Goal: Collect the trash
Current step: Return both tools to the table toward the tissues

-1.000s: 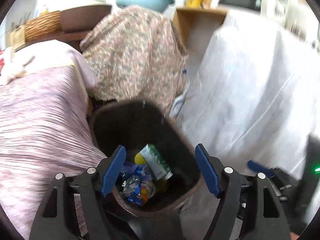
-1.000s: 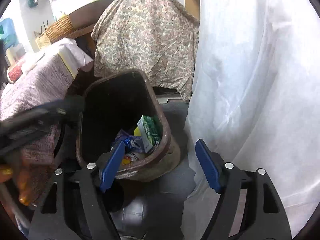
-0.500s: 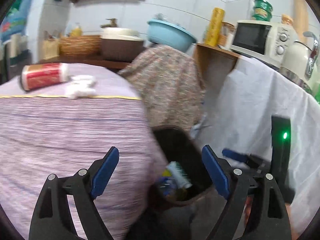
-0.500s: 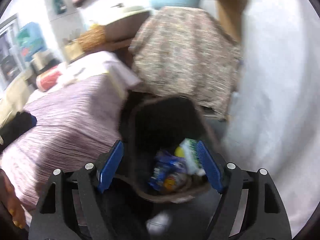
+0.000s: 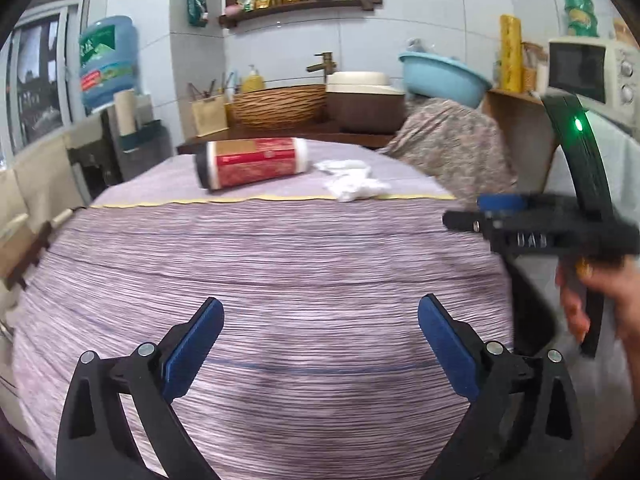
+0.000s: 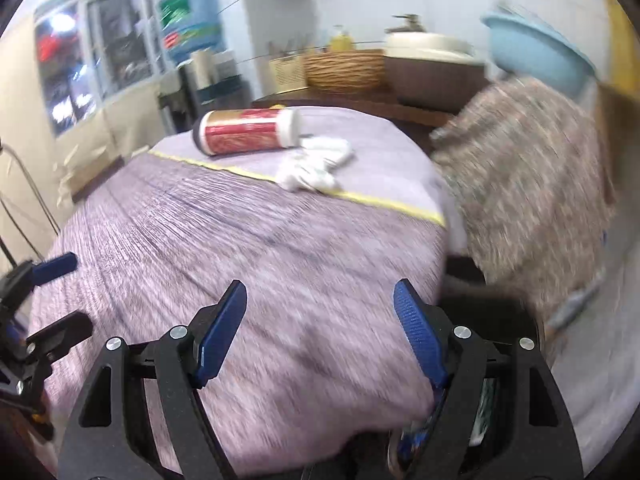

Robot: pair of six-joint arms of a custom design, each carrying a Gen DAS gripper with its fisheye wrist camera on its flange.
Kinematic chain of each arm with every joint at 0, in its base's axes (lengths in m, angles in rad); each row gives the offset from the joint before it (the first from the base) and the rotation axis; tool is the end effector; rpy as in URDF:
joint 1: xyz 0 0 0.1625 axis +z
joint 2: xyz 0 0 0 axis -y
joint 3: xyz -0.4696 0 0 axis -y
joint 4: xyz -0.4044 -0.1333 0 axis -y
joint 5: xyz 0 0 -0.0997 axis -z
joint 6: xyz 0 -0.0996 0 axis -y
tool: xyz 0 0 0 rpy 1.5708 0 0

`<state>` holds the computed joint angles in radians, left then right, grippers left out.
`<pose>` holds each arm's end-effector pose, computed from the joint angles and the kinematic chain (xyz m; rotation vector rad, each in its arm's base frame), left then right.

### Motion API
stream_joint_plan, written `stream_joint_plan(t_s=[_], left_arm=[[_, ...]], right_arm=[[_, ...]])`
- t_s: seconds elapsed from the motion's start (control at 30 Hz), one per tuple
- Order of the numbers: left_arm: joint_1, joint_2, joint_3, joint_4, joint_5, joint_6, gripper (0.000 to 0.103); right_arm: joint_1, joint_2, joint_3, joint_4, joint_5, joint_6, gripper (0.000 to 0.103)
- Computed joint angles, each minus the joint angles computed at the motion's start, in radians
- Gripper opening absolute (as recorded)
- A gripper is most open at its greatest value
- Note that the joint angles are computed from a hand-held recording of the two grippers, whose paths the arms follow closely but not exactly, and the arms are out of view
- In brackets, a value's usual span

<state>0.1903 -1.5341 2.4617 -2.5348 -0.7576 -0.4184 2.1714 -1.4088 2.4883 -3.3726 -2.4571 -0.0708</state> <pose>-0.3165 -0.2704 0.2434 1.1497 2.2455 -0.8791 0.2627 -0.2842 0.2880 0.3587 -2.2466 1.0946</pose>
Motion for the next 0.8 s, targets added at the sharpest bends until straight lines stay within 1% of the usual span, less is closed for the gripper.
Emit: stream_joint_plan(t_s=[0.1,0.27,0.37,0.43,0.5,0.57,0.6,0.63,0.7,0.73,0.77,0.8], left_arm=[[0.029,-0.029,-0.008,0.050,0.022,0.013,0.097],[0.059,-0.077,-0.008,0.090,0.060,0.021,0.097],[0.071,-0.088,-0.008,0.090,0.058,0.024,0.097],[0.080,-0.083,-0.012,0.089,0.054,0.040,0.097],[0.087,-0.077,-0.014,0.085,0.059,0.057,0.097],[0.094,-0.070,-0.016,0.081,0.060,0.074,0.097],[0.098,-0.067,-0.017,0.074,0.058,0.084,0.097],[0.105,-0.062,-0.019,0.066,0.054,0.095,0.097],[0.115,-0.052,-0.023,0.058,0.045,0.111,0.097],[0.124,-0.041,-0.028,0.045,0.035,0.120,0.097],[0.133,-0.033,-0.033,0.035,0.023,0.127,0.097],[0.146,-0.018,-0.043,0.016,0.002,0.141,0.097]], right_arm=[[-0.027,0.057,-0.079,0.037,0.023,-0.052,0.076],[-0.082,0.180,-0.222,0.077,0.009,-0.140,0.076],[-0.107,0.242,-0.292,0.106,-0.024,-0.163,0.076],[-0.122,0.284,-0.333,0.110,-0.070,-0.177,0.073],[-0.133,0.305,-0.356,0.131,-0.101,-0.177,0.070],[-0.147,0.318,-0.370,0.156,-0.122,-0.162,0.059],[-0.151,0.323,-0.374,0.157,-0.132,-0.162,0.056],[-0.157,0.324,-0.372,0.148,-0.133,-0.168,0.050],[-0.163,0.311,-0.365,0.140,-0.116,-0.165,0.042],[-0.163,0.301,-0.358,0.139,-0.108,-0.161,0.036],[-0.164,0.289,-0.349,0.135,-0.095,-0.156,0.026],[-0.164,0.267,-0.332,0.125,-0.074,-0.149,0.025]])
